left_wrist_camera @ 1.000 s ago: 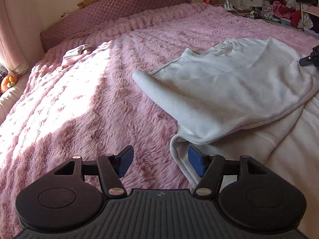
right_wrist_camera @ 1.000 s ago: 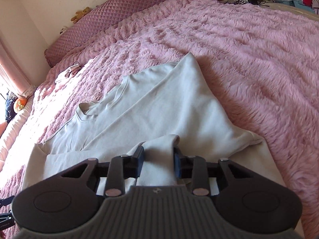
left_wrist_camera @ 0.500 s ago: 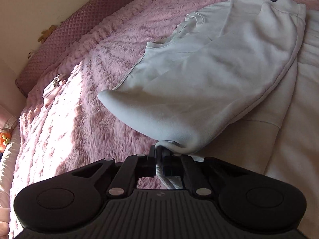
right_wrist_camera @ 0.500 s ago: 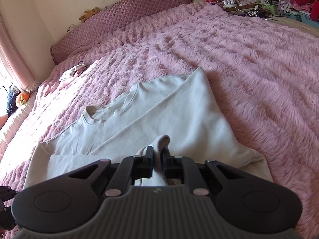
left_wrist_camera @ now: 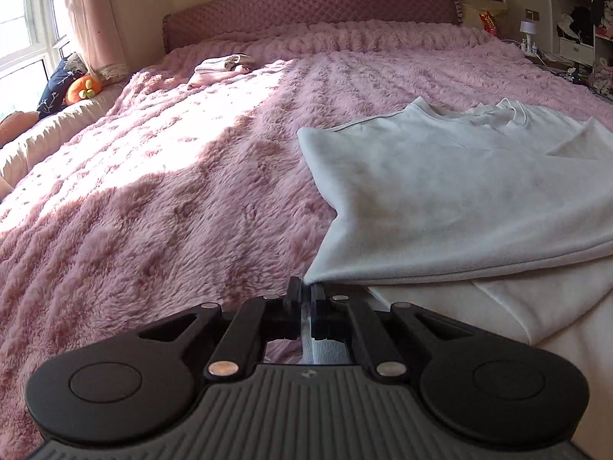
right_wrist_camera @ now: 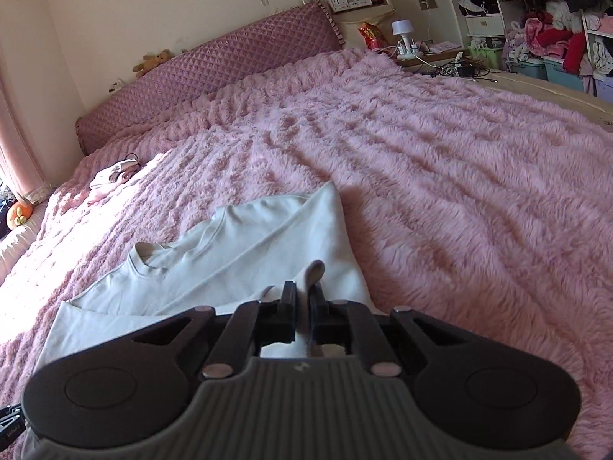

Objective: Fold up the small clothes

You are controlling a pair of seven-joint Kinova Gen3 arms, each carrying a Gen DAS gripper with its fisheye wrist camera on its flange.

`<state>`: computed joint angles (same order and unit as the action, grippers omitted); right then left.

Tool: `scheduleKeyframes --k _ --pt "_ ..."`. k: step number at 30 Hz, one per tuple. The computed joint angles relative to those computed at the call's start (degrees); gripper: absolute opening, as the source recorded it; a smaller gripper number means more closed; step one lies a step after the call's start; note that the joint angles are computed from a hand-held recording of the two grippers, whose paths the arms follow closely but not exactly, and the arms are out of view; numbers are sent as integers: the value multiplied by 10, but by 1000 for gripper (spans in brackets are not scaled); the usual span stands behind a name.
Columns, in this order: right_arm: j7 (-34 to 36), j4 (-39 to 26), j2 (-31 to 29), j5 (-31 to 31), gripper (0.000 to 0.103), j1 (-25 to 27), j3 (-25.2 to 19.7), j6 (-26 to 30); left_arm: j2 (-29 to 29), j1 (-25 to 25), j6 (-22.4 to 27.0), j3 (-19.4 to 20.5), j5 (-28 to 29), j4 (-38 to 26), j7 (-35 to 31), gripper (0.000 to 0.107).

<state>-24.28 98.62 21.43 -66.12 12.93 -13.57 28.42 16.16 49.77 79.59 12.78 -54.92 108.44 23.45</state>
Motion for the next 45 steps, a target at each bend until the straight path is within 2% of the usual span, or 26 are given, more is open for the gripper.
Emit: scheduleKeyframes --k 1,4,6,8,10,12,15,17,18,19,20,21,23,25,26,28,30,31,34,36,39,40,41,44,45 --pt "0 9 5 11 1 -1 -3 -13 -1 -4 0 2 4 -1 -2 4" --pt "-3 30 8 20 2 -10 2 -37 -4 25 -5 -30 15 -4 -14 4" --pt "-18 36 9 24 13 -7 -3 -46 8 38 13 -34 7 -13 -56 4" --pt "-31 31 12 29 36 3 -8 -33 22 27 32 -11 -8 -20 -103 10" --pt "-21 30 13 24 40 17 -19 -22 31 2 42 22 -25 -20 -149 18" --pt "-33 25 10 42 41 4 -7 -18 35 -10 32 27 -32 -17 -196 24" --pt "-75 12 14 76 44 -7 5 -5 50 -41 33 58 -50 -16 -262 25" --pt "-97 8 17 91 44 -12 7 -6 60 -52 39 79 -76 -8 -279 25" --pt "-98 7 19 92 43 -8 2 -5 57 -49 31 74 -80 -2 -273 22" --pt "-98 4 21 92 24 -6 -1 -2 49 -40 20 59 -76 1 -258 10" --pt "-100 -2 24 93 4 -12 7 8 40 -21 12 33 -69 2 -235 8" --pt "-94 -3 23 84 4 -22 20 13 33 0 14 6 -63 2 -212 8" --pt "-54 4 17 43 4 -16 14 10 32 53 41 -44 -58 -9 -165 8" --pt "-8 15 7 2 3 20 -29 -1 56 100 81 -83 -62 -29 -119 8" --pt "15 21 5 -20 2 41 -56 -9 71 111 105 -88 -60 -43 -95 8" --pt "56 30 -8 -57 2 74 -92 -11 86 101 131 -76 -42 -69 -56 7" --pt "63 33 -23 -57 1 67 -87 -18 86 58 120 -40 -9 -77 -15 6" --pt "53 30 -23 -43 1 47 -68 -20 82 40 104 -33 12 -72 0 0" --pt "-13 17 -2 27 1 -24 12 -27 61 23 71 -33 44 -49 29 0" --pt "-60 8 19 61 1 -33 37 -7 49 25 80 -30 46 -43 29 0" --pt "-79 18 17 68 7 -5 8 -24 34 44 117 -27 34 -38 46 1" --pt "-78 27 10 61 23 -7 7 -40 24 43 119 -18 21 -31 56 2" --pt "-69 39 1 49 27 -1 -5 -63 9 46 114 -11 2 -17 71 4" --pt "-3 61 -15 5 27 59 -81 -91 -15 43 86 -1 -61 6 76 9" --pt "20 64 -16 -9 27 77 -102 -90 -20 33 70 5 -79 11 74 15"
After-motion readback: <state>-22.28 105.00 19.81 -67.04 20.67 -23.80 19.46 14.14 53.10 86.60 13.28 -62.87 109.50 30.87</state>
